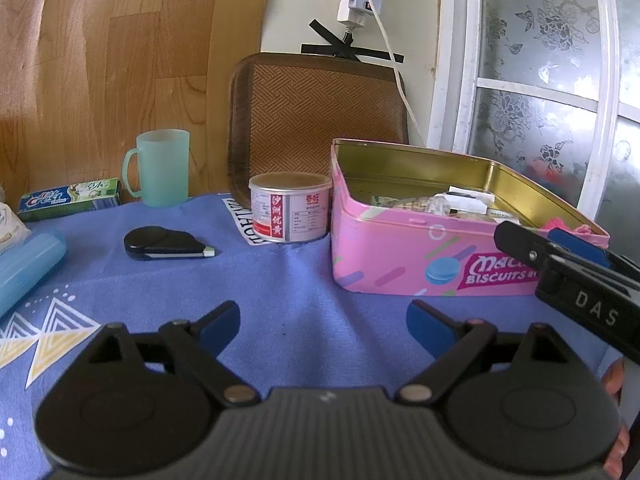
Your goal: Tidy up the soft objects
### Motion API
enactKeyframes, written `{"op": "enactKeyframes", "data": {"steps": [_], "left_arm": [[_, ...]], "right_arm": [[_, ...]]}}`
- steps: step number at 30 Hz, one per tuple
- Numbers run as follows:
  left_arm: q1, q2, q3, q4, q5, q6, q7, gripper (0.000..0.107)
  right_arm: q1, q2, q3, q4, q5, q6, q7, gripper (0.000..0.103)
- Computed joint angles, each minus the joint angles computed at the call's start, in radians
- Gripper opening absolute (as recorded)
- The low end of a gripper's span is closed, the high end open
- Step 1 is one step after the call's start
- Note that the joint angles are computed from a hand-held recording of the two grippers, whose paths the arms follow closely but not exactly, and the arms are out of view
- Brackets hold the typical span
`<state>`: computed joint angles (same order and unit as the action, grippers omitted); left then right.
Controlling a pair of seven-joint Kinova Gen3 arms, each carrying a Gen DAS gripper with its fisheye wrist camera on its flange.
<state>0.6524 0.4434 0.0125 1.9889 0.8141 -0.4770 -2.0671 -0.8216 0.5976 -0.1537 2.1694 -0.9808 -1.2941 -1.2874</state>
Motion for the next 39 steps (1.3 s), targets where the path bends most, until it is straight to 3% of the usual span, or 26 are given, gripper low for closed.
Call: {"op": "enactKeyframes", "data": {"steps": [39], "left_arm": [[0.004,0.002,0.007,0.0,0.019,-0.013,-0.015,0.096]], "right_arm": [[-0.001,-0.001,-0.002,0.002,-0.003,-0.003,0.001,0.067]]}}
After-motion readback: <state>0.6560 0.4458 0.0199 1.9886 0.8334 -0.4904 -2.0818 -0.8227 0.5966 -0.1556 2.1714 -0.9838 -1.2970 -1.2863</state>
